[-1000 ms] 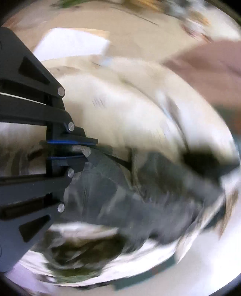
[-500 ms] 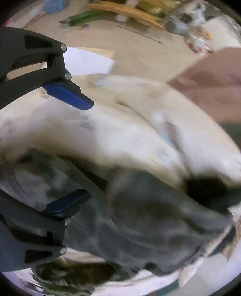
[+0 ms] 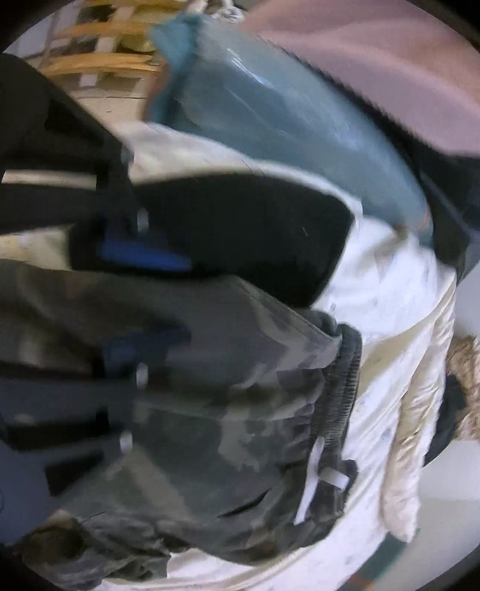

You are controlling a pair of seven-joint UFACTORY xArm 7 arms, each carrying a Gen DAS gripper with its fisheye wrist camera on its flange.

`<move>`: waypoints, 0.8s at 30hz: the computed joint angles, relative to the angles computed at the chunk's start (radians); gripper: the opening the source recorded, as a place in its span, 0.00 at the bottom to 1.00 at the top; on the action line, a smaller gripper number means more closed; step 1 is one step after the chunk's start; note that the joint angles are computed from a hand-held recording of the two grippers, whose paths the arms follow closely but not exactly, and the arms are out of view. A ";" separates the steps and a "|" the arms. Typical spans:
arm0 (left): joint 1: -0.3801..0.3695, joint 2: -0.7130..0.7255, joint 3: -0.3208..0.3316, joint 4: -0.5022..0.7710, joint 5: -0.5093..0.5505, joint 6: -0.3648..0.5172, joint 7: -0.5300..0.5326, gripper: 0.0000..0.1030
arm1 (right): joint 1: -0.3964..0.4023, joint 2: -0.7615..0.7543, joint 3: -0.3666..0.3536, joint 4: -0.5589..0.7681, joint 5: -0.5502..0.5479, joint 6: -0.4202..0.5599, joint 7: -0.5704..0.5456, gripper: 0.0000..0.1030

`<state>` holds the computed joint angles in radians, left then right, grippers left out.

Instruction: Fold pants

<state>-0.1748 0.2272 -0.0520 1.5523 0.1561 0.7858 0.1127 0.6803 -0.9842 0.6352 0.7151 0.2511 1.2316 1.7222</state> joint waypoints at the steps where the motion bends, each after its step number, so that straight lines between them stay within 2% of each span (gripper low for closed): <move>1: -0.006 0.014 -0.002 0.010 0.024 -0.009 0.023 0.01 | 0.005 -0.008 -0.004 -0.011 0.008 -0.004 0.005 0.74; 2: -0.015 0.023 0.000 0.026 0.045 -0.001 0.026 0.02 | 0.009 -0.016 -0.008 -0.024 0.017 -0.009 0.012 0.74; 4: -0.008 0.028 0.001 0.039 0.018 -0.008 0.014 0.01 | 0.014 -0.023 -0.014 -0.039 0.027 -0.023 0.018 0.74; 7: 0.022 0.024 0.030 0.065 -0.012 -0.055 -0.070 0.01 | 0.020 -0.009 -0.018 -0.044 0.031 -0.045 0.007 0.74; 10: 0.021 0.073 0.063 0.105 0.081 -0.033 -0.115 0.01 | 0.023 0.019 -0.019 -0.031 0.022 -0.048 -0.010 0.74; 11: -0.001 0.089 0.087 0.110 0.092 -0.024 -0.113 0.01 | 0.024 0.023 -0.021 -0.030 0.021 -0.047 -0.010 0.74; 13: -0.003 0.070 0.081 0.056 0.181 -0.087 -0.170 0.05 | 0.026 0.016 -0.023 -0.035 0.021 -0.051 -0.002 0.74; 15: -0.006 0.061 0.074 0.044 0.192 -0.083 -0.196 0.08 | 0.024 0.014 -0.022 -0.031 0.015 -0.045 0.005 0.74; 17: 0.008 0.039 0.054 0.043 0.148 -0.034 -0.172 0.35 | 0.020 0.023 -0.019 -0.018 0.003 -0.030 0.001 0.74; 19: 0.036 -0.018 0.030 0.005 0.060 -0.002 -0.120 0.88 | 0.013 0.030 -0.012 0.001 -0.012 -0.011 -0.001 0.74; 20: 0.046 -0.051 0.017 -0.026 0.014 -0.006 -0.094 0.93 | 0.010 0.032 -0.008 0.010 -0.019 -0.005 -0.002 0.74; 24: 0.068 -0.274 0.003 -0.232 -0.114 -0.004 0.054 0.93 | -0.009 0.029 0.004 0.034 -0.040 0.007 -0.001 0.74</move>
<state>-0.1064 -0.0464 -0.0486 1.3200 0.0416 0.7819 0.1671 0.6715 -0.9550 0.6395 0.7491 0.2109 1.2387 1.7210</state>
